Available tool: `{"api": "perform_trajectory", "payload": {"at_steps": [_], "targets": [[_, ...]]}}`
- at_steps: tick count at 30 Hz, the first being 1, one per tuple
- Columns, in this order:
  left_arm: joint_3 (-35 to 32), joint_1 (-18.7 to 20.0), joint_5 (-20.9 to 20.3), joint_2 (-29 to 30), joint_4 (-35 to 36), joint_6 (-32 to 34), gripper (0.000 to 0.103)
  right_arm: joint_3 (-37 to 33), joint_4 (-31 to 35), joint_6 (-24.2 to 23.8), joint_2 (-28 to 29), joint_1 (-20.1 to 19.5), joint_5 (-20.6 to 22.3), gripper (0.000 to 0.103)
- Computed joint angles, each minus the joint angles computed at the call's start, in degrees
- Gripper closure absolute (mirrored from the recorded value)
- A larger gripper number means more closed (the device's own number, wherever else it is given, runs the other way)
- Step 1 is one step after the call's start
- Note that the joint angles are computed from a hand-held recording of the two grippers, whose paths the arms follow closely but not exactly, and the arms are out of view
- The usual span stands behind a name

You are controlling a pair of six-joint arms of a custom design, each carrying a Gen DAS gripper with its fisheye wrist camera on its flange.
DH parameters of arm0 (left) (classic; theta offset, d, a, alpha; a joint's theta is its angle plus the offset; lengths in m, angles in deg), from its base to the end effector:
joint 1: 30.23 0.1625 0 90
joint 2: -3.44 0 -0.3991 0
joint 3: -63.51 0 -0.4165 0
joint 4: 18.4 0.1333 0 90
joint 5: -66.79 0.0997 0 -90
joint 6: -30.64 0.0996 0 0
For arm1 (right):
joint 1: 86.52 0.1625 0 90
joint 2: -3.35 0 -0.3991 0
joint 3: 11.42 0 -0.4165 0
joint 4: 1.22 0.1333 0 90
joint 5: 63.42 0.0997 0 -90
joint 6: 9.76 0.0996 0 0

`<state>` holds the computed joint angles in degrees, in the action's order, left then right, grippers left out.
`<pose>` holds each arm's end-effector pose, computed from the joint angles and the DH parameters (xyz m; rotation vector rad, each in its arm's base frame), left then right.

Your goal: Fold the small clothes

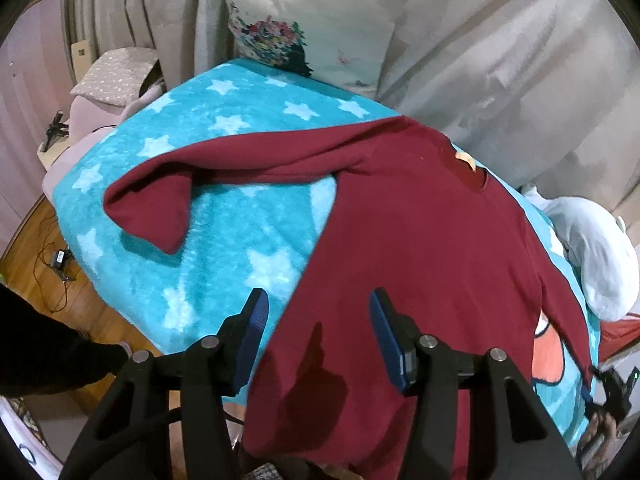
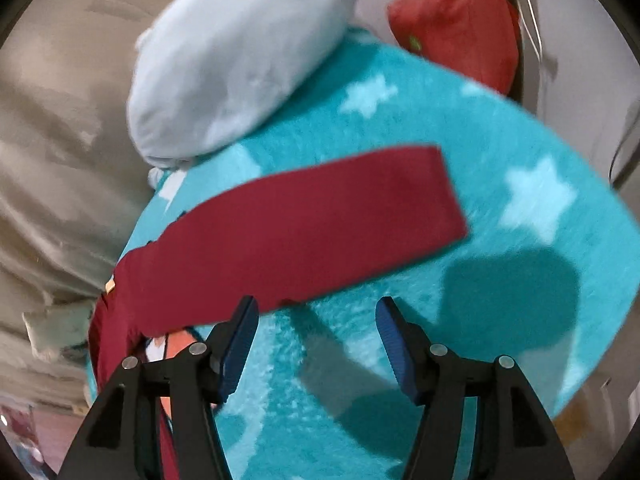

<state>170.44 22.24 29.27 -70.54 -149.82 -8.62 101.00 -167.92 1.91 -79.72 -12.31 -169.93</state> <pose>-0.1772 -0.5791 0.2743 -0.1222 2.3676 -0.8628 -0.0484 -0.5568 0.3632 -0.7808 -2.4962 1.1301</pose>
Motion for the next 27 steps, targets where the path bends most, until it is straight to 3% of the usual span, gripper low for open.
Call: {"api": "perform_trajectory", "payload": {"at_steps": [2, 3, 5, 6, 10, 16, 20, 27], "targets": [[-0.2, -0.2, -0.3, 0.5, 0.1, 0.5, 0.051, -1.6, -4.1, 2.5, 2.4, -0.3, -2.0, 0.036], [-0.3, -0.3, -0.3, 0.7, 0.1, 0.7, 0.051, -2.2, -6.3, 3.6, 3.1, -1.0, -0.9, 0.038], [-0.4, -0.6, -0.1, 1.0, 0.7, 0.6, 0.051, -4.0, -5.1, 4.9, 3.8, -2.3, 1.7, 0.067], [-0.4, -0.7, 0.2, 1.0, 0.9, 0.5, 0.051, -4.4, -4.5, 5.4, 3.7, -2.8, 3.6, 0.096], [-0.1, -0.7, 1.5, 0.4, 1.6, 0.2, 0.051, -5.4, -6.5, 1.3, 3.5, 0.2, 2.3, 0.096], [-0.5, 1.9, -0.3, 0.0, -0.7, 1.9, 0.051, -12.4, -4.3, -10.6, 9.4, 10.9, 1.8, 0.096], [-1.1, 3.5, -1.7, 0.2, -3.4, 5.3, 0.051, -20.0, 2.3, -16.5, 17.8, 17.6, 4.0, 0.096], [-2.1, 6.4, -2.9, -1.1, -5.2, 10.8, 0.051, -36.3, 13.8, -19.1, 36.9, 24.2, 5.5, 0.096]]}}
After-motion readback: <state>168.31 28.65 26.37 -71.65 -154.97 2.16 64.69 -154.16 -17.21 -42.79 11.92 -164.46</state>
